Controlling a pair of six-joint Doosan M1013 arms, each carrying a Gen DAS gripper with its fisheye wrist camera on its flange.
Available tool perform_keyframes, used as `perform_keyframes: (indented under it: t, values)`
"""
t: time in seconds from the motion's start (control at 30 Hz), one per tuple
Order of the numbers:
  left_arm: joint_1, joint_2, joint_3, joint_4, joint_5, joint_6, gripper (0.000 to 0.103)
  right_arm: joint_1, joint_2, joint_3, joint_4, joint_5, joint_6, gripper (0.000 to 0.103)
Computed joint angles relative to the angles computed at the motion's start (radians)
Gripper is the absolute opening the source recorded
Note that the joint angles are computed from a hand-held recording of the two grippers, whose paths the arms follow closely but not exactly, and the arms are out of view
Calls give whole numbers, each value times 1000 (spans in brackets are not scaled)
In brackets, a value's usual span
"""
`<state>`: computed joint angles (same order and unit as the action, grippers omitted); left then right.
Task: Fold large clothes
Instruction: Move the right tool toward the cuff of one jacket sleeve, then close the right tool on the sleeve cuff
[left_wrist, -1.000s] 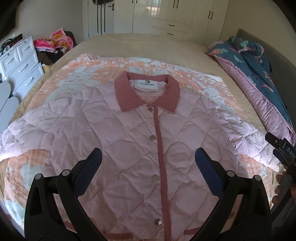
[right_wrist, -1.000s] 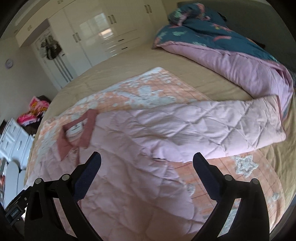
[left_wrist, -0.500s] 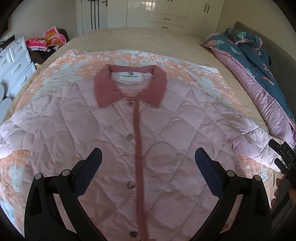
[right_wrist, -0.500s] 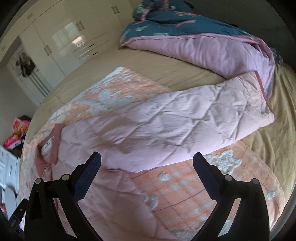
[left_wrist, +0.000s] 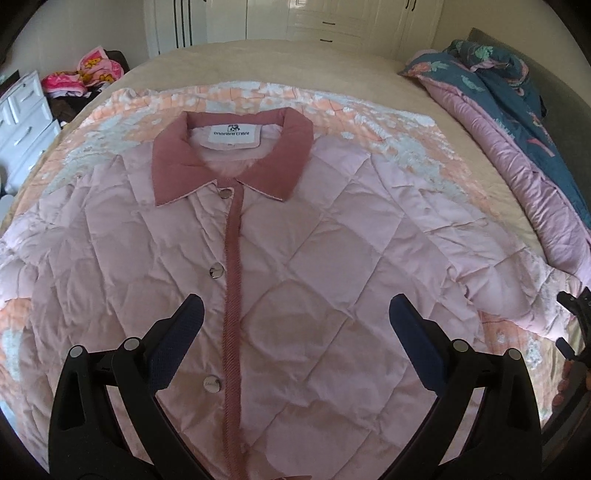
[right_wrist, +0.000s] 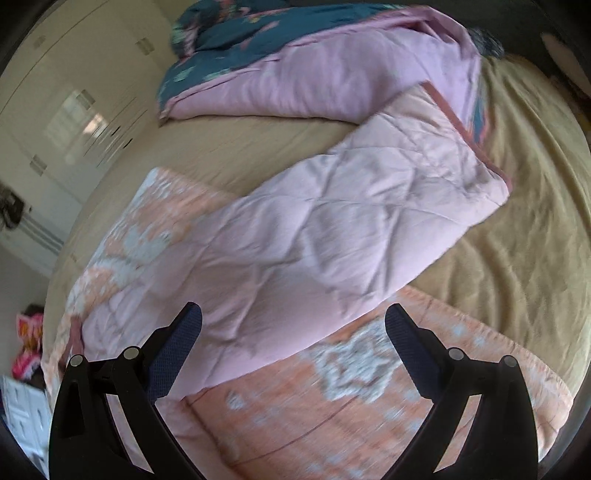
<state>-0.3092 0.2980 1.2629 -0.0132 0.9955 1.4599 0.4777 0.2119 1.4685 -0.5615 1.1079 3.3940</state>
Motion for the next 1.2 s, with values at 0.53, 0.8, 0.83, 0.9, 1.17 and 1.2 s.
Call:
perform_keyframes:
  t: [0.53, 0.8, 0.83, 0.9, 1.17, 1.2]
  values:
    - [-1, 49, -37, 48, 25, -13, 94, -80, -51, 164, -67, -105, 307, 99]
    - [22, 49, -57, 68, 23, -17, 94, -86, -71, 199, -151, -99, 383, 52]
    - [27, 50, -62, 61, 27, -17, 94, -84, -79, 206, -174, -108, 401, 43]
    - [34, 51, -67, 52, 33, -14, 94, -71, -95, 219, -245, -118, 452, 34]
    - [65, 27, -62, 32, 17, 6, 94, -11, -111, 194, -498, -149, 478, 19]
    - [69, 22, -59, 26, 13, 12, 94, -4, -114, 191, -525, -162, 475, 19]
